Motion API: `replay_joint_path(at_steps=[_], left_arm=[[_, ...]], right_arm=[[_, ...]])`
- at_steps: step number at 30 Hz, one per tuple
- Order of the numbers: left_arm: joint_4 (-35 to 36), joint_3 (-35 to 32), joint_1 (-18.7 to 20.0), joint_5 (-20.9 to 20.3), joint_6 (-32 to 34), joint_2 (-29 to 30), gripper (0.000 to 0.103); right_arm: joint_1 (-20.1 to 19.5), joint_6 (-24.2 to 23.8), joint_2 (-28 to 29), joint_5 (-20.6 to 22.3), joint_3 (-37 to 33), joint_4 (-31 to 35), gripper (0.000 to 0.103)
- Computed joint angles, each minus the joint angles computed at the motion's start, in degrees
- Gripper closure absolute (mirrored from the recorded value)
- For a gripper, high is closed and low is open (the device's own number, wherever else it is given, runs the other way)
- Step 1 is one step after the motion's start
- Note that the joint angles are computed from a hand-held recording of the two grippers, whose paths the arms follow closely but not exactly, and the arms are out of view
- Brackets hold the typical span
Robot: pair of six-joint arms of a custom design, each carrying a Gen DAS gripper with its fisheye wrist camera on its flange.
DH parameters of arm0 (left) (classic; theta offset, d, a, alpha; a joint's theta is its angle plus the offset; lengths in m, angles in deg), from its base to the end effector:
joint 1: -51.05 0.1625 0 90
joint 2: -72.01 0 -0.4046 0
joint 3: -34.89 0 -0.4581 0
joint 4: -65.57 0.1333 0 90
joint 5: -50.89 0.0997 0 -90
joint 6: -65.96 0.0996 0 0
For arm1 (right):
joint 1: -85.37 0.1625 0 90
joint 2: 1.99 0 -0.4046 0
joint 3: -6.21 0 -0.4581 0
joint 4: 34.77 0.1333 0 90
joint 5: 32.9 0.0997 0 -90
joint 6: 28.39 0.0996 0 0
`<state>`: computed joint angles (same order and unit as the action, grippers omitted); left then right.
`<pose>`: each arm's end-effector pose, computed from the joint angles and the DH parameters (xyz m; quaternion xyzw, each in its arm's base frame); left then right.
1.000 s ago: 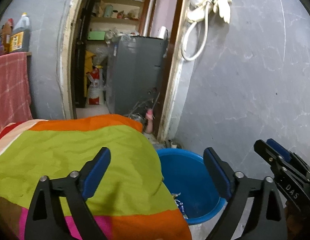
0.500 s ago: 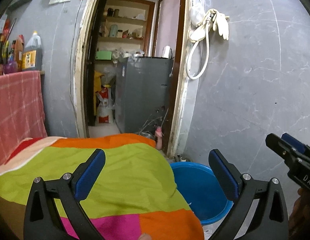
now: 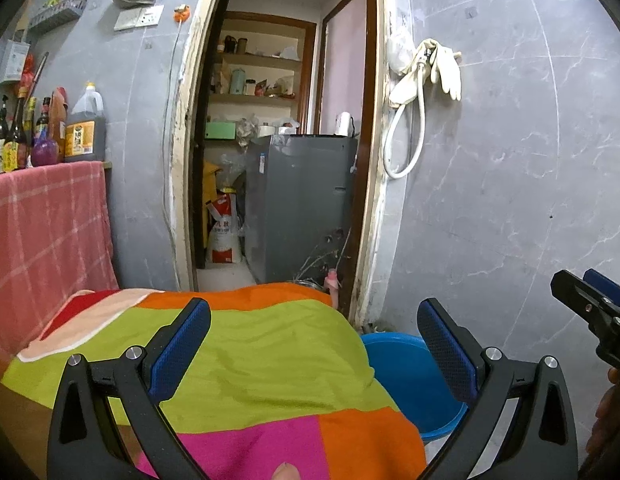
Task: Collect trash
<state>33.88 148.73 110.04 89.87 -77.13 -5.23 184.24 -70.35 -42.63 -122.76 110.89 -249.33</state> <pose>-0.0827 -0.5466 0.1793 0.1299 0.7142 -0.5931 0.3483 0.2311 -0.6150 0.0519 0.3713 -0.7799 0.4834 0.1425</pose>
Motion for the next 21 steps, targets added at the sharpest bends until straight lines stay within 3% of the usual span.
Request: replay_joint_path(at_steps=[10,21], left_arm=[[-0.79,3.91,-2.01,-2.02,0.12,-4.47,0.002],[-2.86,8.25,-4.3,-4.15,2.54,-9.24,0.002]], right_arm=[[0.79,0.94,-1.44,0.03,3.26,-1.86,0.0],[1.91,1.46,-2.51,-0.44,6.2,-3.58,0.0]])
